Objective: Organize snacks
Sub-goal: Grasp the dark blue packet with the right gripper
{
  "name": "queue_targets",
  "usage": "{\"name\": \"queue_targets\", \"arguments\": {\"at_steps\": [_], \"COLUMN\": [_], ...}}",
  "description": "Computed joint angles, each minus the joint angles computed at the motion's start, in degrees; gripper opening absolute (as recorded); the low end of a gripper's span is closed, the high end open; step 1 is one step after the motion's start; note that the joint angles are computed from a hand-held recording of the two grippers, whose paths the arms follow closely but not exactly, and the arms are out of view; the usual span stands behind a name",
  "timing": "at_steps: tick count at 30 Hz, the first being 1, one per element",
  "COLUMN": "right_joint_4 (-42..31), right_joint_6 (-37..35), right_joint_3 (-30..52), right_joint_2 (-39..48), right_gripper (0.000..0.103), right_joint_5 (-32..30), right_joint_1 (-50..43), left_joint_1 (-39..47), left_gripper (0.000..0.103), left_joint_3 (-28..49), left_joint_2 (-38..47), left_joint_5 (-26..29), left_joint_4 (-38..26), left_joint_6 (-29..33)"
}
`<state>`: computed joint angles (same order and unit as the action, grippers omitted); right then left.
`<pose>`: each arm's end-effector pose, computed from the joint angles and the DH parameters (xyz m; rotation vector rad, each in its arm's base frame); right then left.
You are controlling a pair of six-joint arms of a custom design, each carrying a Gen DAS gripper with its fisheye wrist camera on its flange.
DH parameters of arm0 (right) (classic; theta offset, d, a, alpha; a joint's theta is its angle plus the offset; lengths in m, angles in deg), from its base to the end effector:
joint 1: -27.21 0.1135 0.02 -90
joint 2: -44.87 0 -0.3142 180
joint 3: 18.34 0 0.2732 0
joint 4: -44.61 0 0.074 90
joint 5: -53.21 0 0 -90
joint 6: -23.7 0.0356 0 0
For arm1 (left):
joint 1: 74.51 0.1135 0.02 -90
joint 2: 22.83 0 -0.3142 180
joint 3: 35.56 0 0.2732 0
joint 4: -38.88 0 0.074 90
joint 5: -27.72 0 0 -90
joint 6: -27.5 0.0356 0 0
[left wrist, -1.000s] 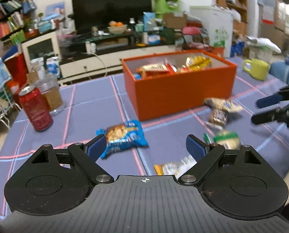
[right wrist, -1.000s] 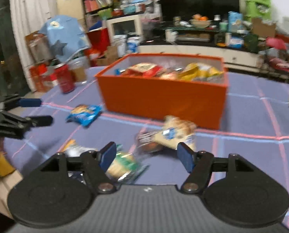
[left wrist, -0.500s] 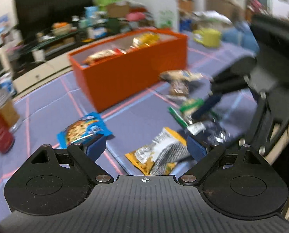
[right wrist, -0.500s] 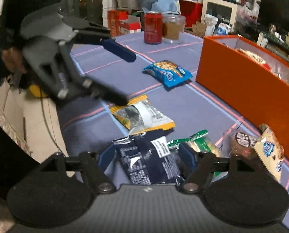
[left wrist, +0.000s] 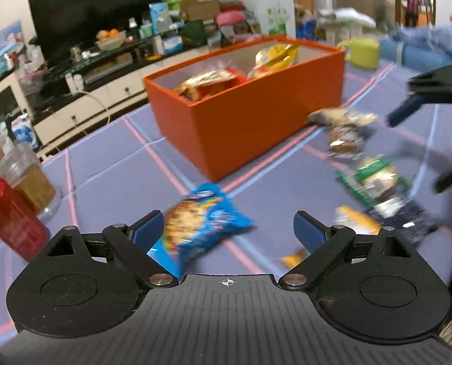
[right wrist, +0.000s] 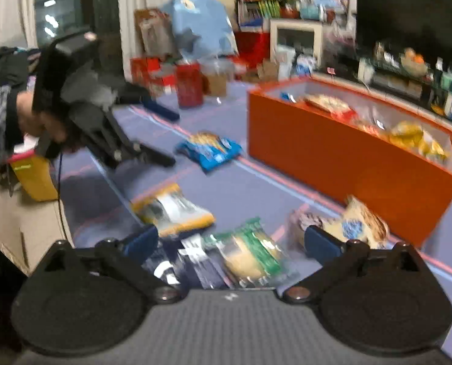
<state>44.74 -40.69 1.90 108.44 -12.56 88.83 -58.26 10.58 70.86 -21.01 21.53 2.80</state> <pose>0.0872 0.1307 0.1345 -0.4979 2.2096 0.3227 0.2632 0.0523 0.1342 1.1469 2.0423 -0.3263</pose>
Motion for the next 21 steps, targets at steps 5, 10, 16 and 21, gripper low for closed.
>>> {"name": "queue_targets", "arguments": {"at_steps": [5,10,16,21], "right_joint_4": [3.12,7.54,8.51,1.83], "right_joint_6": [-3.97,-8.72,-7.17,-3.53], "right_joint_3": [-0.12,3.64,7.22,9.33], "right_joint_2": [1.28,13.23,23.27,21.71], "right_gripper": [0.099,0.089,0.081,0.054], "right_joint_5": [-5.45,-11.89,-10.77,-7.36], "right_joint_1": [2.33,0.62,-0.14,1.45], "left_joint_1": [1.26,0.88,-6.04,-9.6], "left_gripper": [0.077,0.077,0.07,0.066], "left_joint_3": [8.75,8.49,3.75,-1.47], "left_joint_2": [5.81,3.8,1.39,0.99], "left_joint_5": [4.2,5.72,0.58,-0.16], "left_joint_4": [-12.42,-25.96,-25.51,-16.66], "left_joint_6": [3.68,21.07,27.02,19.61]}}
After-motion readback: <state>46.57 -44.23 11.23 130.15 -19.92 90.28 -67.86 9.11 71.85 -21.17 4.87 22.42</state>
